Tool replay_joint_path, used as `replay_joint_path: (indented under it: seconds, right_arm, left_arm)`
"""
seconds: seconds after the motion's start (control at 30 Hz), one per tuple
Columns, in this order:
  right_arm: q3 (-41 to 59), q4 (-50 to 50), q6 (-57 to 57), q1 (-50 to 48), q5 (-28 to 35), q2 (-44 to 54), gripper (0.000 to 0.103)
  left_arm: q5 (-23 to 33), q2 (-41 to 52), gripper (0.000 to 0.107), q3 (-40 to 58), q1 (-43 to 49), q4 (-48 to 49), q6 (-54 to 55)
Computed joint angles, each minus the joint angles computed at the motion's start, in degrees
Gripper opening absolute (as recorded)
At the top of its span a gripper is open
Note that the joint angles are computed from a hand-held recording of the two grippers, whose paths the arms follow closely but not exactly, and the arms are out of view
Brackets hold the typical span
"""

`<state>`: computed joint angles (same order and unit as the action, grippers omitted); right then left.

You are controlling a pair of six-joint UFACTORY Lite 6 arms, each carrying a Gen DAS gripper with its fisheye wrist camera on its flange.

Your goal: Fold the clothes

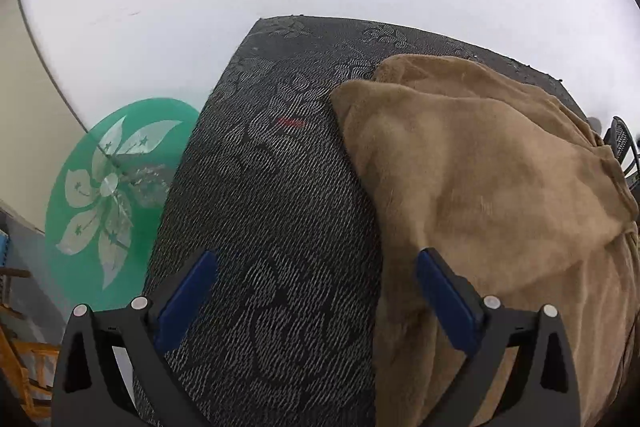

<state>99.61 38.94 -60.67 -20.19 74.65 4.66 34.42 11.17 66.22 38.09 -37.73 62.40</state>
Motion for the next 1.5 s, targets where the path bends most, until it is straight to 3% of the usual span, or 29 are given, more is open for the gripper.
replay_joint_path:
  seconds: [0.13, 0.27, 0.43, 0.53, 0.63, 0.7, 0.73, 0.83, 0.93, 1.03, 1.2, 1.37, 1.43, 1.5]
  right_arm:
    - [5.56, -1.67, 8.08, 14.21, 1.83, 1.41, 0.079]
    - [11.58, -7.93, 17.36, 29.82, -0.75, 5.99, 0.079]
    - [15.63, -10.26, 22.90, 40.76, 0.29, 12.18, 0.079]
    - [10.47, -7.45, 22.69, 43.18, -0.21, 11.29, 0.079]
    - [-5.41, -9.80, 18.92, 47.33, -9.38, 0.34, 0.079]
    - [-15.23, -10.37, 14.88, 49.17, -14.17, -6.85, 0.079]
    - [-18.86, -8.17, 12.89, 48.84, -13.52, -9.22, 0.079]
    - [-24.98, 4.54, 9.17, 42.54, -3.01, -11.20, 0.079]
    - [-31.99, 10.74, 8.35, 41.19, 0.93, -13.53, 0.079]
    - [-35.69, 11.63, 9.06, 44.40, -3.01, -14.50, 0.079]
    - [-36.97, 13.61, 13.56, 47.94, -8.78, -10.51, 0.079]
    - [-39.07, 9.44, 17.85, 51.57, -25.59, -13.69, 0.079]
    - [-39.26, 15.99, 15.28, 49.30, -23.49, -12.55, 0.079]
    - [-38.50, 22.59, 11.88, 47.45, -17.05, -10.61, 0.079]
  left_arm:
    - [0.25, 0.59, 0.102, -0.91, 2.26, -0.76, 2.50]
    - [-0.38, 2.39, 0.102, -0.55, 4.80, -2.08, 3.82]
    - [-0.09, 5.05, 0.102, 1.42, 8.05, -6.18, 6.09]
    - [-1.39, 4.67, 0.102, -0.02, 7.45, -9.36, 10.48]
    - [-3.66, 3.19, 0.102, -2.24, 5.94, -9.05, 12.48]
    - [-2.32, 4.06, 0.102, -1.42, 6.64, -8.67, 12.02]
    - [-1.15, 4.85, 0.102, -0.56, 7.28, -8.49, 11.51]
    - [4.60, 7.36, 0.102, 2.95, 10.48, -10.04, 11.09]
    - [11.82, 10.77, 0.102, 7.98, 14.07, -11.19, 8.72]
    - [15.90, 12.84, 0.102, 11.37, 16.81, -11.85, 6.32]
    - [16.14, 14.51, 0.102, 13.01, 18.20, -12.72, 3.44]
    - [17.58, 17.47, 0.102, 16.19, 18.77, -12.62, 1.43]
    - [18.26, 18.08, 0.102, 17.09, 19.38, -12.61, 0.89]
    - [18.65, 18.81, 0.102, 18.23, 20.14, -12.49, -0.52]
